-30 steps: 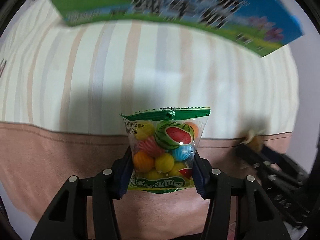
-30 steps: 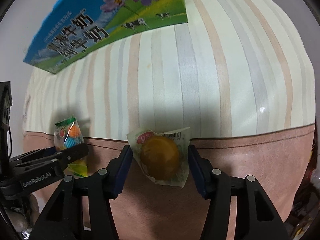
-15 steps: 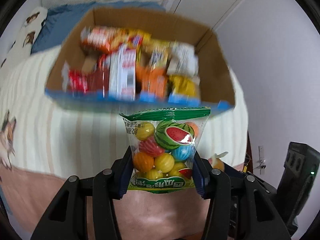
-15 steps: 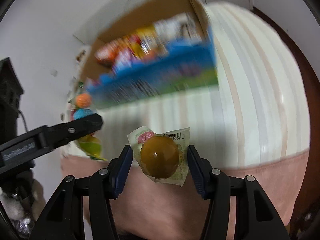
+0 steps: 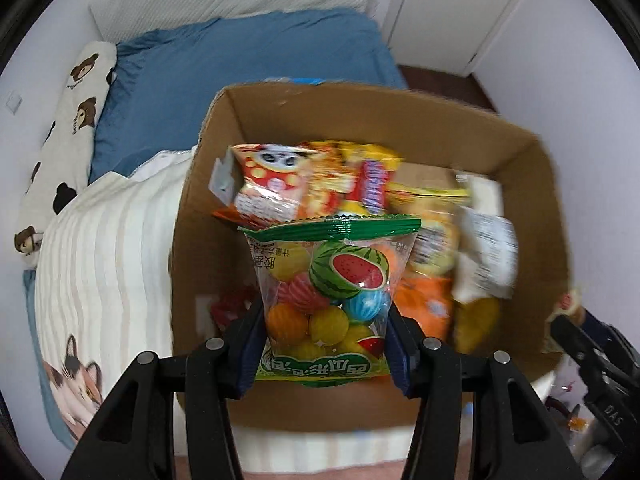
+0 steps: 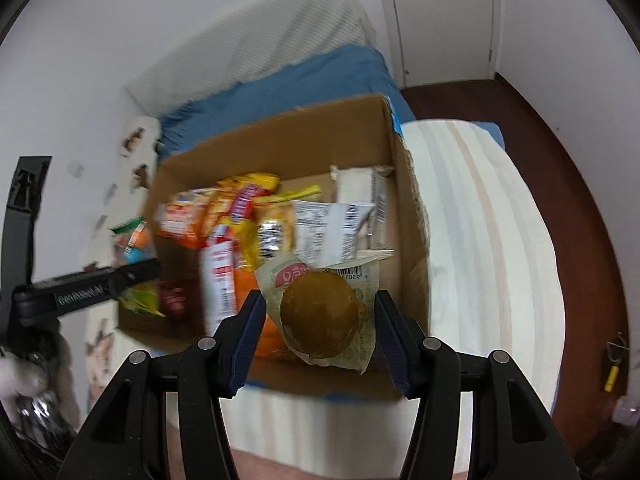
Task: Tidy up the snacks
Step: 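Carry candy bag in left gripper while right carries pastry into box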
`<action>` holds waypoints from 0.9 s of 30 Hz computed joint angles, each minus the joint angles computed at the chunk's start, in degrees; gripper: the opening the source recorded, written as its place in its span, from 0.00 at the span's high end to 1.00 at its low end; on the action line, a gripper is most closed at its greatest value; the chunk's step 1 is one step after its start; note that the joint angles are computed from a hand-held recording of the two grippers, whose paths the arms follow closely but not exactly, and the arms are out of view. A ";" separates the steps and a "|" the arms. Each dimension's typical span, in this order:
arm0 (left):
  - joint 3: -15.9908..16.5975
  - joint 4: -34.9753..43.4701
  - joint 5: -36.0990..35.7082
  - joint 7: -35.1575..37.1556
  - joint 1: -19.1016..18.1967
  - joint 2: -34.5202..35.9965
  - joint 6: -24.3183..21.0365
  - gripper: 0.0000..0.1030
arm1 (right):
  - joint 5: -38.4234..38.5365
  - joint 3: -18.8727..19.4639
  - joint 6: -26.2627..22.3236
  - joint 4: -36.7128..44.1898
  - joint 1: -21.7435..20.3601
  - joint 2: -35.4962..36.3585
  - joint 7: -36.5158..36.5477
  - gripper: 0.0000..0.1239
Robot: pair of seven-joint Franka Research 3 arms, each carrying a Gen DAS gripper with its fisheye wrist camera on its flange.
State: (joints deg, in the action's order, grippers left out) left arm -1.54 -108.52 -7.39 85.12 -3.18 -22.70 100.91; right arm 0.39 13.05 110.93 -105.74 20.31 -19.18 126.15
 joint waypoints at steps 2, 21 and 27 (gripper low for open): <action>-0.28 0.07 1.59 0.13 0.49 2.53 0.79 0.52 | 0.13 -0.27 -0.75 0.35 -0.25 1.63 0.26 0.53; -0.66 -2.21 -2.16 0.04 2.44 5.02 3.25 0.12 | -2.56 -0.71 -8.18 6.01 2.52 7.69 3.16 0.23; -0.79 -7.98 -1.83 -1.50 0.63 -2.55 6.18 0.12 | -4.21 -0.29 -8.74 5.72 3.11 6.97 3.22 0.23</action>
State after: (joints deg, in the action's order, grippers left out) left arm -2.34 -116.50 -9.22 83.62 -2.56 -25.25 107.08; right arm -3.82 12.76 102.19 -100.02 23.42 -12.20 129.37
